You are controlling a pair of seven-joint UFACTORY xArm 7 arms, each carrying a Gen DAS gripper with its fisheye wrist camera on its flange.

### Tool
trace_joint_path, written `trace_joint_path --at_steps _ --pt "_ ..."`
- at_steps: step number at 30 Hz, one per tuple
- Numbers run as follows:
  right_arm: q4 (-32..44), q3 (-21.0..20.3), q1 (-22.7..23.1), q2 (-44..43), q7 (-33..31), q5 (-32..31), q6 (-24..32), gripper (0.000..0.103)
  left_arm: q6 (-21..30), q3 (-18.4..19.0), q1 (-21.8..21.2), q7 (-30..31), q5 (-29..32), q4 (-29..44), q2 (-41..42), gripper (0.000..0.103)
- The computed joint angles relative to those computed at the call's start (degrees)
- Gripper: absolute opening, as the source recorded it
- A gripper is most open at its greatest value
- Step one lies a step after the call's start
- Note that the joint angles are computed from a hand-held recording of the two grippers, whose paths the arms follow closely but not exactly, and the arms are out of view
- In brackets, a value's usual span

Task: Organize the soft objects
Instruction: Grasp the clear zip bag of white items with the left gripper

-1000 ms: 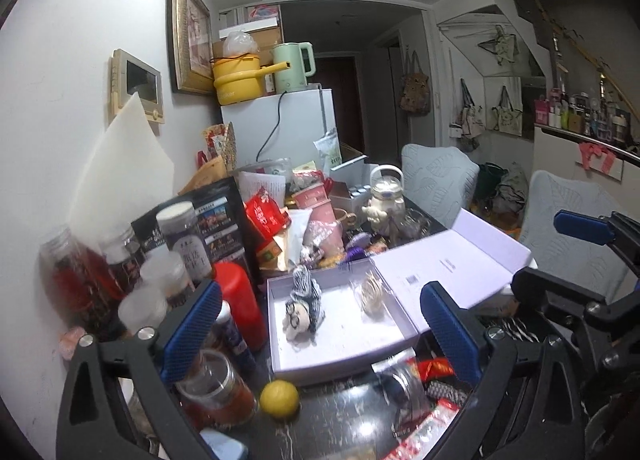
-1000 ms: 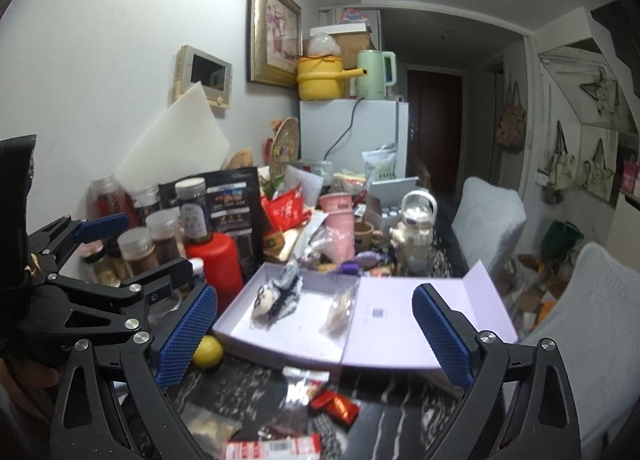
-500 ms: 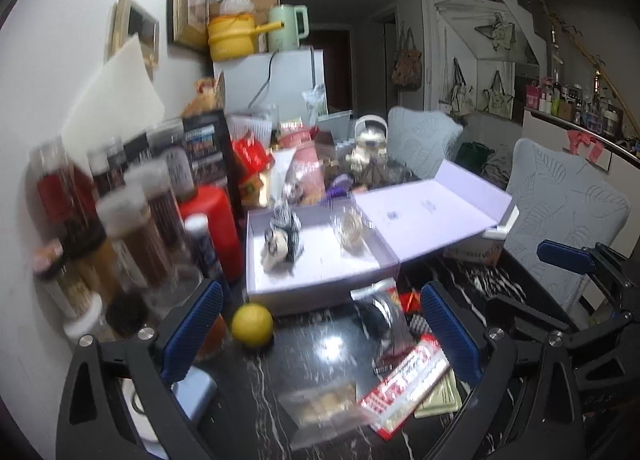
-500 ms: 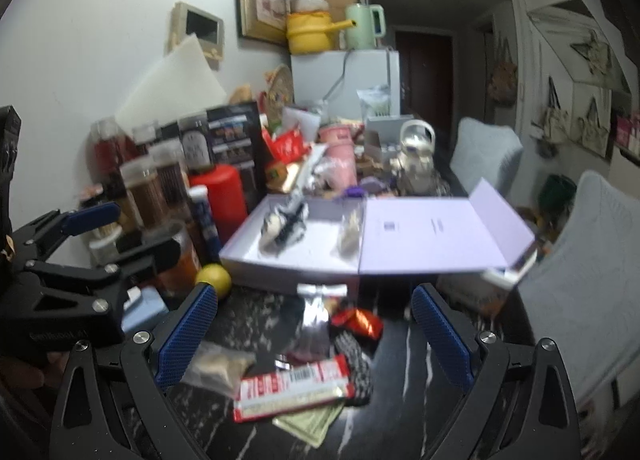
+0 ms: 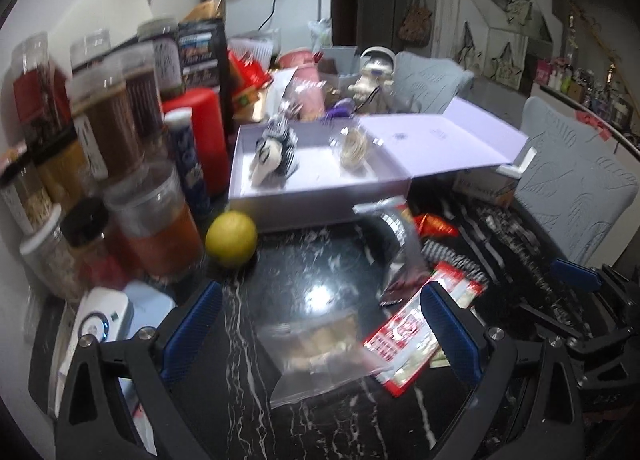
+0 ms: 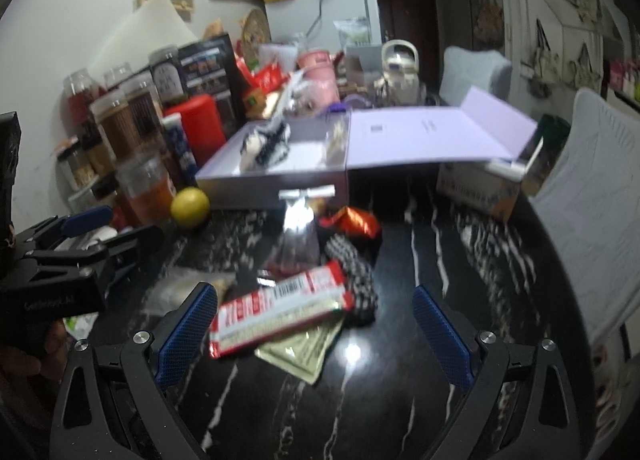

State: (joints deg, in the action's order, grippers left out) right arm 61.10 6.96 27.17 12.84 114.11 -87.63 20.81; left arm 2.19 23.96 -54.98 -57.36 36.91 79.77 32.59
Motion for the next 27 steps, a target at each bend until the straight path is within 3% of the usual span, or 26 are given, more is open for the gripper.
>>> trace_joint_path --at_steps 4,11,21,25,26,27 --pt "-0.03 -0.13 0.24 1.91 -1.05 1.53 -0.6 0.099 1.18 -2.29 2.17 0.87 -1.77 0.81 1.79 0.101" --pt "1.12 -1.29 1.27 4.39 -3.09 2.55 -2.18 0.099 6.78 -10.96 9.26 5.81 -6.9 4.65 5.31 0.101" --pt "1.25 -2.88 0.72 5.49 -0.96 1.52 -5.31 0.099 11.91 -22.25 18.17 15.98 -16.3 10.03 9.66 0.101" --pt "1.04 -3.04 0.45 5.49 -0.66 1.55 -5.85 0.099 10.94 -19.43 15.78 15.85 -16.61 9.96 10.13 0.101" --pt "0.96 -3.08 0.45 5.42 -0.55 1.44 -5.8 0.099 9.87 -18.38 14.99 15.43 -16.2 9.6 10.19 0.094" --pt "0.92 -3.09 0.44 5.39 -0.41 1.37 -5.73 0.099 9.27 -15.99 13.03 14.25 -15.15 9.3 10.18 0.077"
